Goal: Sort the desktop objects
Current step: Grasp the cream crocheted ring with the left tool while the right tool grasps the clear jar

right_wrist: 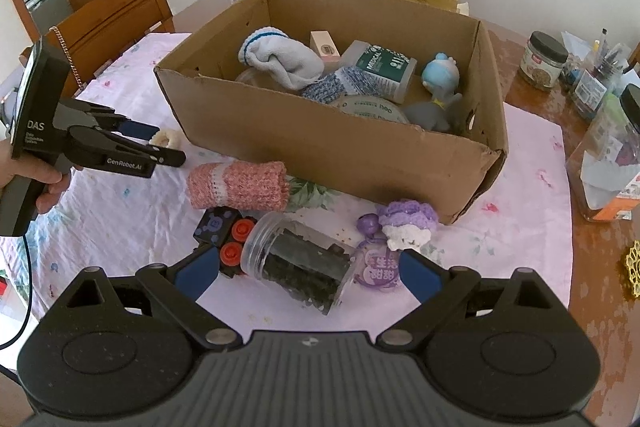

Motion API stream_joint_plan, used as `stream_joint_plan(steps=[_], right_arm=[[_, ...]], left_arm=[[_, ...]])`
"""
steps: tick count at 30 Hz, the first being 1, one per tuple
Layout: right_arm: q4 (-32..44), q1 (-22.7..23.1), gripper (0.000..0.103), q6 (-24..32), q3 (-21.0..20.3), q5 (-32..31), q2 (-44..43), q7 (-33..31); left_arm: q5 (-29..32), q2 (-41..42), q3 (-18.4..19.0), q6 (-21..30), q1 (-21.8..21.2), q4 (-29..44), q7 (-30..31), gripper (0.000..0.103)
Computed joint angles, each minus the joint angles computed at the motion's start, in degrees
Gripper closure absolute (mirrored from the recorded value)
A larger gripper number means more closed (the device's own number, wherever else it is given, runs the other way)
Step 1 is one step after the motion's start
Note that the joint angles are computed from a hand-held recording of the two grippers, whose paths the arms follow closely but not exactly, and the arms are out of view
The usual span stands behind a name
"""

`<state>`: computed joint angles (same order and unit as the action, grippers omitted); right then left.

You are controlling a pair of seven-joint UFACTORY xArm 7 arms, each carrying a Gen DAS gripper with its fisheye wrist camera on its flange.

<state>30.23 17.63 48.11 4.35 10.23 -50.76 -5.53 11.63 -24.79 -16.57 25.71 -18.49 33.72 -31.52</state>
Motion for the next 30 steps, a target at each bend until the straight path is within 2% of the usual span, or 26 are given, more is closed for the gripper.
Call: stream_joint_plan(steps=[11,19,25,30], right_arm=[[-0.4,-0.6,0.004,-0.4,-0.2,0.2,2.7,1.3],[1.9,-0.8,0.004,-5.1,1.1,1.1,9.2,4.9],[2.7,-0.9,0.004,-8.7,4.4,-2.5,13.5,7.8],[1.1,-1.4,0.004,-7.7,5.1,-6.5,12.8,9.9]], left_arm=[[-1.7,-1.0,-0.2,0.4,-1.8,-0.2,-0.5,0.063],[-2.8,-1.9,-0.3,0.8,-3.0,-0.1,0.3,0.063],[-3.2,-3.2,-0.4,1.1,-3.4,-0.3,0.7,0.063],[-3.4,-4.4,-0.6,1.3,-3.5,-0.8,0.8,0.063]])
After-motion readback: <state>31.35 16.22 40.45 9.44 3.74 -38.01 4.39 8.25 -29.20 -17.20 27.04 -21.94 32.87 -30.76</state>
